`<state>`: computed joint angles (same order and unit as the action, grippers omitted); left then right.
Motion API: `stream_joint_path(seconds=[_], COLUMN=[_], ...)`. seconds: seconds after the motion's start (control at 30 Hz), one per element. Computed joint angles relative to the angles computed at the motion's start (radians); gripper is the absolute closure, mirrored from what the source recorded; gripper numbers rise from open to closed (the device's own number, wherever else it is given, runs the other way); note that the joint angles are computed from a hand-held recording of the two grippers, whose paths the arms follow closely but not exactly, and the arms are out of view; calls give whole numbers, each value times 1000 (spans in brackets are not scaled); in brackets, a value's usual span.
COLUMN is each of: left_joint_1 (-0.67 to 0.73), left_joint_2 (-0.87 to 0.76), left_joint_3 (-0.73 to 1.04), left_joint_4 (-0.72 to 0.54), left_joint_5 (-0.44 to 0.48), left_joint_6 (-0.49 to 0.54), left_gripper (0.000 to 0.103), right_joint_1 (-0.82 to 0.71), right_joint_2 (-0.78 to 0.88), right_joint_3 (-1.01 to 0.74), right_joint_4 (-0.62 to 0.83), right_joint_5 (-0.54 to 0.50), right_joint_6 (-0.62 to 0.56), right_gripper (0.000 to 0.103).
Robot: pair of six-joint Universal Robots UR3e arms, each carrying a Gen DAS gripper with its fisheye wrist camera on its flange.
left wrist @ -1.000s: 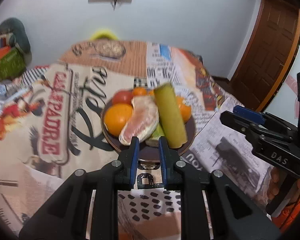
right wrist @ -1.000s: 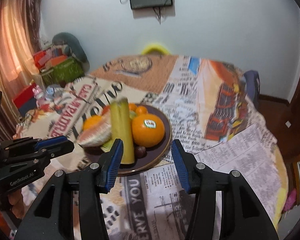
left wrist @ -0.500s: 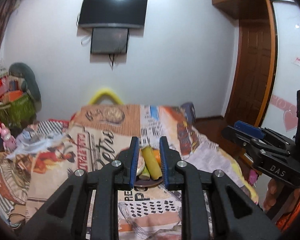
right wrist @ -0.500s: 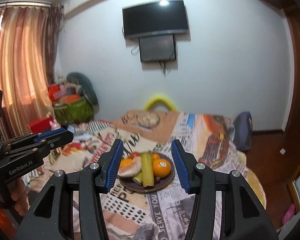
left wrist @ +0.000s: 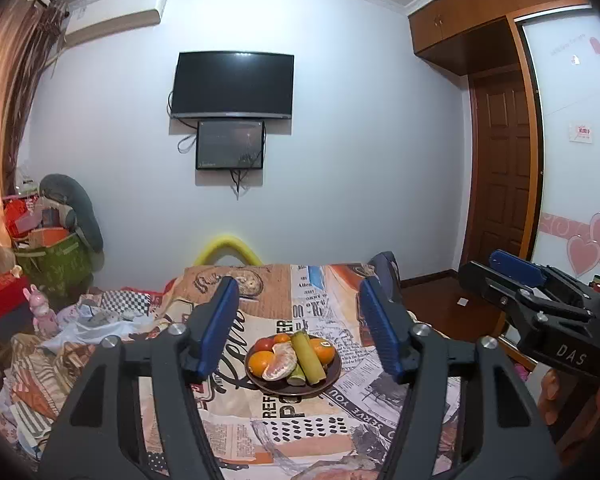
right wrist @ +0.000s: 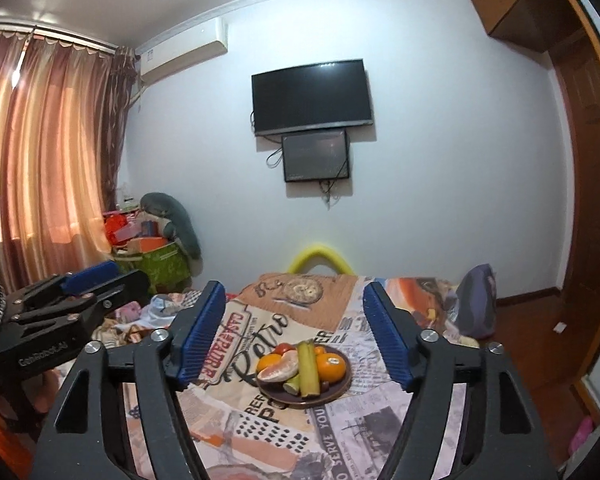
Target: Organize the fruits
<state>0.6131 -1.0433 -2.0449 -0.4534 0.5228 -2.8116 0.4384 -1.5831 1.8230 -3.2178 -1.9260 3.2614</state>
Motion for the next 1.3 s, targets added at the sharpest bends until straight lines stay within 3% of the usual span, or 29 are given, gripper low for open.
stream_joint_path(seconds=[0.23, 0.33, 0.8, 1.3], left_joint_1=[35, 40, 89, 65], left_joint_2=[52, 51, 92, 85], left_joint_3=[-24, -33, -69, -96], left_joint_4=[-16, 4, 7, 101], left_joint_5=[-21, -22, -65, -29], left_joint_6=[0, -11, -11, -47], left_gripper=[32, 21, 9, 1], right_joint_1=[49, 64, 101, 113], right_joint_2=[23, 28, 26, 25], right_joint_3=[-14, -17, 4, 4], right_joint_4=[-32, -43, -67, -70], right_joint_5=[-97, -125, -169, -206], right_joint_6=[-5, -8, -28, -5], right_gripper=[10, 4, 3, 0])
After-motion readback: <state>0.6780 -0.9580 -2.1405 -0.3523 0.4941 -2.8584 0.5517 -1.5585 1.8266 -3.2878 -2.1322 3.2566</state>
